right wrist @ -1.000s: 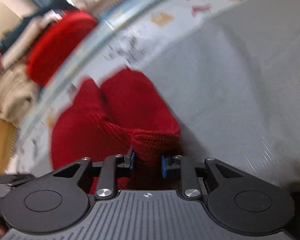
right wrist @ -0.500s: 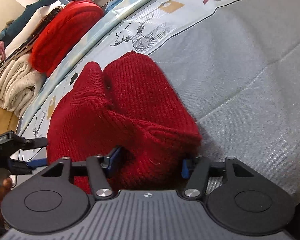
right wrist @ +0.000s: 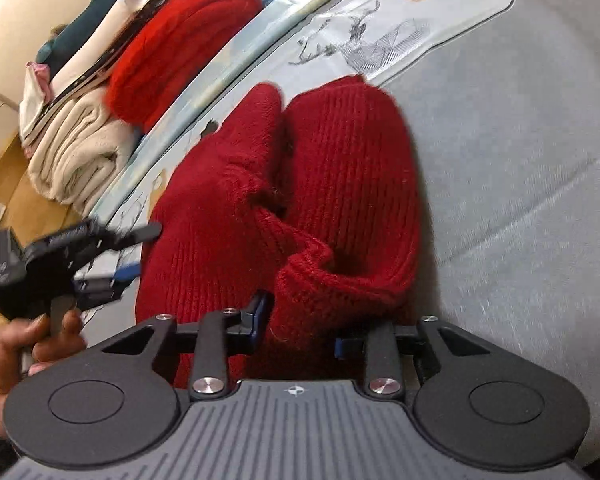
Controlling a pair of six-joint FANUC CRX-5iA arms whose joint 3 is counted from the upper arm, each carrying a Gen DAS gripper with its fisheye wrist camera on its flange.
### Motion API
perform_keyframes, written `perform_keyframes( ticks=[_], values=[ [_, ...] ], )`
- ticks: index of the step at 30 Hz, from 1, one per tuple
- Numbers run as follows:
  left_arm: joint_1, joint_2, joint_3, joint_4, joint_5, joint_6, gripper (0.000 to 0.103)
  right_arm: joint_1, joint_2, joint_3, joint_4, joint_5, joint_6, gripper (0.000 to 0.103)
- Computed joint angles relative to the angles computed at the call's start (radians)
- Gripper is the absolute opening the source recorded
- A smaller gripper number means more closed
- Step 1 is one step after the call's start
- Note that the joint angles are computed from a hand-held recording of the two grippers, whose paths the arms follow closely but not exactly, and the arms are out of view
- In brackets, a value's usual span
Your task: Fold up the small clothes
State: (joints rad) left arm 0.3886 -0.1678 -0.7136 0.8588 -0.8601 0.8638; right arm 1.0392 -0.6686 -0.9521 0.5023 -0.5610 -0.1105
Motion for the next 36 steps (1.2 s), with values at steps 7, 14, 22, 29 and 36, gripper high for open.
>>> perform_keyframes(
  ticks=[7, 14, 22, 29, 36],
  values=[
    [0.044, -0.085, -0.007, -0.004, -0.094, -0.144, 0.06, 0.019, 0.042, 0.047, -0.008, -0.084, 0.041, 0.029],
    [-0.048, -0.21, 0.025, -0.338, 0.01, -0.05, 0.076, 0.084, 0.036, 0.125, -0.066, -0.285, 0.047, 0.049],
    [-0.013, -0.513, -0.05, -0.33, -0.023, 0.008, 0.1, 0.323, -0.035, 0.198, 0.249, -0.635, 0.078, 0.071],
    [0.065, -0.8, -0.118, -0.337, -0.148, 0.159, 0.103, 0.606, -0.149, 0.063, 0.491, -0.822, -0.03, 0.088],
    [0.036, -0.88, -0.136, -0.525, -0.234, 0.351, 0.103, 0.667, -0.072, 0.071, 0.446, -0.82, -0.018, 0.089]
  ],
)
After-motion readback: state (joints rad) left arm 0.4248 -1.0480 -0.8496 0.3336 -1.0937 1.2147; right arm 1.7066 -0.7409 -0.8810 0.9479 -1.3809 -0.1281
